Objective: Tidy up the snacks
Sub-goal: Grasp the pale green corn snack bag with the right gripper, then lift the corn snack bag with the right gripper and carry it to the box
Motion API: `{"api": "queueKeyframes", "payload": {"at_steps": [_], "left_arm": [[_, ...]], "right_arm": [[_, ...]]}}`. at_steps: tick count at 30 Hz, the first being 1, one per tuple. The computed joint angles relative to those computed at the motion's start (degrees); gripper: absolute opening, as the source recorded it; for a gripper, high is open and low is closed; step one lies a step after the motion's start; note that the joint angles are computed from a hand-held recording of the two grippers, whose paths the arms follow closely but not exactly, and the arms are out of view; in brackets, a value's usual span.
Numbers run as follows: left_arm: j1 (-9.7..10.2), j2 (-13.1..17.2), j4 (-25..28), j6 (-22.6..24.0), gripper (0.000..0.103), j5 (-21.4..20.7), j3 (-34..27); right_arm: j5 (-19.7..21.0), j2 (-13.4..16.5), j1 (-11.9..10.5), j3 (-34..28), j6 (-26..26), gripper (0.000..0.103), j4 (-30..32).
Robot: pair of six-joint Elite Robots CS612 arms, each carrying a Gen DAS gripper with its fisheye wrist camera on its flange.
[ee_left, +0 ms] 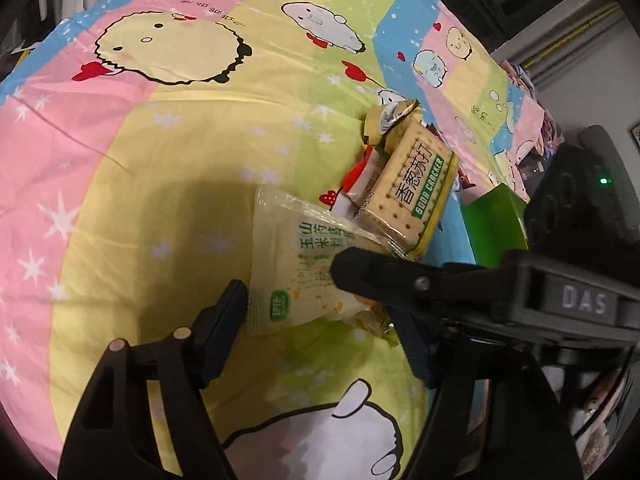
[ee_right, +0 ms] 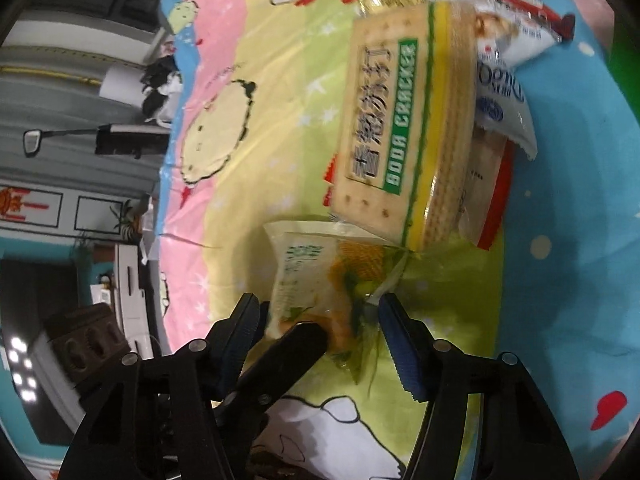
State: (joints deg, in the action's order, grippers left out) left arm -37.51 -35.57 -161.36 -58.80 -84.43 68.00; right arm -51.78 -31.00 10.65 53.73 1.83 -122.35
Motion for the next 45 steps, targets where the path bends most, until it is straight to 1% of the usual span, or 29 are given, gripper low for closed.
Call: {"api": "queueKeyframes", "payload": {"at_steps": [3, 5, 6, 7, 9, 11, 12, 14, 22, 37, 45], "left_arm": [[-0.09, 0.1, 0.1, 0.3, 0.066, 0.6, -0.1], [-0.2, 0.3, 0.6, 1.2, 0.057, 1.0, -0.5], [-0.21, 0.4, 0.7, 1.6, 0.052, 0.9, -0.7], [-0.24, 0.5, 1.1, 1.9, 0.052, 0.8, -0.9], [-0.48, 0.6, 1.6, 2.8, 0.048, 1.8, -1.1], [-0.63, 0.6, 1.8, 3.5, 0.044, 2.1, -1.2], [-0.7, 0.6, 1.6, 3.5, 0.041, 2.1, -1.2], [-0.77, 0.6, 1.0, 3.4, 0.038, 1.7, -1.1], [-2.01, -0.6, 2.2, 4.9, 0.036, 5.1, -0.8], [-4.45, -3.6, -0.3, 8.4, 0.036, 11.6, 1.0], [-5.34, -4.0, -1.2, 10.6, 0.036, 13.0, 0.6]], "right_arm": [[0.2, 0.5, 0.0, -0.5, -0.2, 0.065, 0.5], [-0.8, 0.4, 0.2, -0.7, -1.2, 0.064, 0.9], [-1.6, 0.3, 0.3, -0.7, -1.7, 0.062, 0.9], [-2.8, 0.3, 0.5, -0.8, -2.1, 0.058, 0.6], [-4.2, 0.2, 0.8, -0.5, -2.7, 0.054, -0.4], [-4.4, -0.1, 0.9, 0.1, -3.1, 0.046, -1.7], [-4.2, -0.2, 0.9, 0.5, -3.0, 0.045, -2.4], [-3.7, -0.8, 0.8, 1.9, -3.3, 0.042, -4.5], [-1.4, -3.2, 0.3, 5.7, -4.9, 0.041, -7.4], [1.4, -9.1, -0.7, 14.1, -4.6, 0.041, -17.8], [1.8, -11.3, -1.4, 17.5, -3.6, 0.041, -22.7]]}}
